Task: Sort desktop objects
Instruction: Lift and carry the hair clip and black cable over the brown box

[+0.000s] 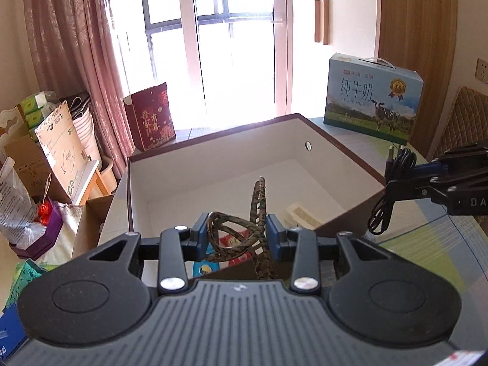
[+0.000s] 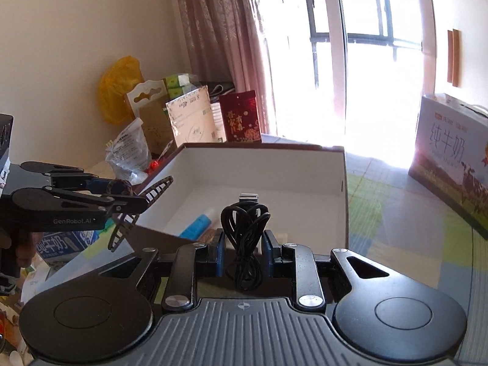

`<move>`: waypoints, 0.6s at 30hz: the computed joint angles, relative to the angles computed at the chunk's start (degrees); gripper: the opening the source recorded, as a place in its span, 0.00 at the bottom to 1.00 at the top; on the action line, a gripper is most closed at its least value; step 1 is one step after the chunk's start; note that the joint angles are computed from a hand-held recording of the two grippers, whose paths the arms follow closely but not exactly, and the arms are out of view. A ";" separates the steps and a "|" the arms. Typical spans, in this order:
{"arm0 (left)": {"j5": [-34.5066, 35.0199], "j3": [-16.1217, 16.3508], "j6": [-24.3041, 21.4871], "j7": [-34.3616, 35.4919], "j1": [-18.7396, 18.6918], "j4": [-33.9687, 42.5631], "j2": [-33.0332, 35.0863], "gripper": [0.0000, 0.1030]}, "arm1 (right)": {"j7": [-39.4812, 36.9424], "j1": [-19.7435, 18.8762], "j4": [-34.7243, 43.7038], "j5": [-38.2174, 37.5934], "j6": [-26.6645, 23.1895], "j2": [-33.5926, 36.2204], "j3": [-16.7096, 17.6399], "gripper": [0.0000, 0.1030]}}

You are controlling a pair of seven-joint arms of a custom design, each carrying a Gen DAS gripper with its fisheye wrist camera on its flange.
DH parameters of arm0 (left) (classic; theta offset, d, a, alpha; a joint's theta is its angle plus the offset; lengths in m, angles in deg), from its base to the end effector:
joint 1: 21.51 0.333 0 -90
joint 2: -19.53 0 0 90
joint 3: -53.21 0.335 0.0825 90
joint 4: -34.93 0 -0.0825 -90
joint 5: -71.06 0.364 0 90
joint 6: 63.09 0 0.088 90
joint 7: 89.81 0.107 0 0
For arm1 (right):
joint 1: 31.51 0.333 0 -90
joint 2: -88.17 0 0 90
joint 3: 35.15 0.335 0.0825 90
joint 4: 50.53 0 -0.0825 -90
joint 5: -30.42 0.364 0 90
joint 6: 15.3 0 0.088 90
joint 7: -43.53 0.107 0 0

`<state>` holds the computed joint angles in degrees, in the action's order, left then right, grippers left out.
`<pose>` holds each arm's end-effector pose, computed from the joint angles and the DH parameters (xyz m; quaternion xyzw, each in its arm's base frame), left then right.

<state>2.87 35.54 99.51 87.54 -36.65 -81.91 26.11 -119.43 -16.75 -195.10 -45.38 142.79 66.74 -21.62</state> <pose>0.5224 -0.2723 0.4715 -0.2357 0.8641 -0.4179 0.1522 0.3504 0.2408 0.4734 -0.5506 0.6897 -0.3078 0.3556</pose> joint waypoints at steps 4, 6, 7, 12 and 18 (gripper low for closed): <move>4.51 -0.34 -0.55 -4.61 -0.45 5.15 3.88 0.32 | 1.34 -1.72 3.87 -4.54 2.26 3.79 -1.67 0.21; 8.17 -0.58 -0.95 -8.12 -0.62 7.85 6.15 0.32 | 1.80 -2.13 5.75 -6.32 3.43 6.07 -2.93 0.21; 10.04 -0.76 -1.25 -9.84 -0.65 9.22 7.37 0.32 | 1.76 -2.27 6.73 -6.86 3.96 7.32 -3.60 0.21; 22.64 -0.05 -2.34 -21.92 -2.37 16.77 14.49 0.32 | 0.29 -3.02 10.93 -7.19 6.70 13.46 -7.13 0.21; 36.41 2.77 -6.71 -36.52 -5.50 27.27 23.24 0.32 | -9.61 -4.08 14.37 1.83 9.99 19.94 -10.59 0.21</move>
<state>39.28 38.32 92.80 51.02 -42.15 -54.65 49.35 -129.03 -20.83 -180.73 -43.56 152.78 86.67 -32.21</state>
